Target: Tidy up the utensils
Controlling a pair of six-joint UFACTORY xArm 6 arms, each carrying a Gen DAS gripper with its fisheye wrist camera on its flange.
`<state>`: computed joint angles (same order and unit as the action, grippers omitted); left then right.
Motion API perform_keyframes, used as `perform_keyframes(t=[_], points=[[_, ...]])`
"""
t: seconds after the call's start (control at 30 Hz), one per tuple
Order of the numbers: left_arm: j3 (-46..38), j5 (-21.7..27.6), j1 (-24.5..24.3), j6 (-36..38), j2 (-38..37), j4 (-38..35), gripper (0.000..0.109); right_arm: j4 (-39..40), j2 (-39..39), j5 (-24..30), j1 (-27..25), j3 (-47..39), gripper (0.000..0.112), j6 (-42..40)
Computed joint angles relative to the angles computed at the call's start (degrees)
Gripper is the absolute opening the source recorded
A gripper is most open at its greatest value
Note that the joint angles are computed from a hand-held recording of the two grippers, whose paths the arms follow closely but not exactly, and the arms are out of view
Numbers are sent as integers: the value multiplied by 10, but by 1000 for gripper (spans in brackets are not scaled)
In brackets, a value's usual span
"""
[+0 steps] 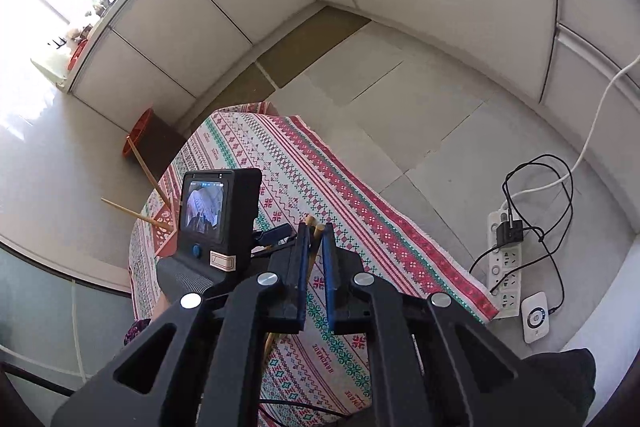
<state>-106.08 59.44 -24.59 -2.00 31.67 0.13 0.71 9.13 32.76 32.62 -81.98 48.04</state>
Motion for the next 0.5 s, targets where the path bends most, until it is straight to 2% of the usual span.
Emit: perform_keyframes(t=[0.03,0.1,0.23,0.33,0.5], points=[[-6,3,2,8,3,-13,9,-2,0,-1,0,1,7,2],[7,-9,1,1,-3,0,8,-7,1,-1,1,-1,7,5],[110,-85,11,-7,-81,7,8,-19,-2,-6,9,-2,7,9],[205,-142,21,-24,-174,13,7,-30,-3,-12,20,-7,6,9],[356,-208,43,-84,-345,35,7,-61,-1,-10,46,-28,5,8]])
